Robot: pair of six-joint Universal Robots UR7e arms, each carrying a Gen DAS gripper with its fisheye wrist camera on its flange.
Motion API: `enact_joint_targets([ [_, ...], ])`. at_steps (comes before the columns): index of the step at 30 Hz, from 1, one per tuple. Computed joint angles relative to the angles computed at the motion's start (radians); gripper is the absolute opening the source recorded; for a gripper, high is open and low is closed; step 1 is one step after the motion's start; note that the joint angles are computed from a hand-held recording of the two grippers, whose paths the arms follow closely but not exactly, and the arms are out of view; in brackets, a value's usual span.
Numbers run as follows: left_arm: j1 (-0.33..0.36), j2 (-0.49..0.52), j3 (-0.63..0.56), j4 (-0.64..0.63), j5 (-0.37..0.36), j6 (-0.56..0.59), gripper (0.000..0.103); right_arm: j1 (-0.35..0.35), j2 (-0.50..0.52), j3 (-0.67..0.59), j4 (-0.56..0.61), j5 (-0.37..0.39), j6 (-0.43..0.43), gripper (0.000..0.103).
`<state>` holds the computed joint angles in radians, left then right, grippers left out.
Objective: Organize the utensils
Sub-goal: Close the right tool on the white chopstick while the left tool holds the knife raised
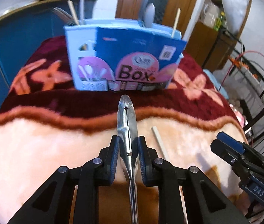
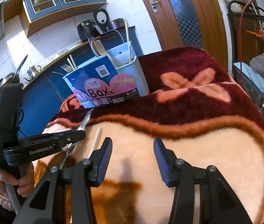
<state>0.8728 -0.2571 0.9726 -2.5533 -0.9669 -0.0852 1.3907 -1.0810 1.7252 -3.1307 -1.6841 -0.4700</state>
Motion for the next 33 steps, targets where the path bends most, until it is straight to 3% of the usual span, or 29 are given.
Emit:
enact_joint_targets([
  [10,-0.005,-0.094,0.179,-0.247,0.026,0.062,0.021,0.039,0.019,-0.017,0.041,-0.053,-0.012,0.049],
  [26,0.009,-0.160,0.306,-0.501,0.018,0.125,0.021,0.098,0.059,-0.075,0.237,-0.146,0.032,0.049],
  [33,0.017,-0.169,0.324,-0.536,0.021,0.130,0.021,0.122,0.093,-0.106,0.271,-0.216,0.016,0.036],
])
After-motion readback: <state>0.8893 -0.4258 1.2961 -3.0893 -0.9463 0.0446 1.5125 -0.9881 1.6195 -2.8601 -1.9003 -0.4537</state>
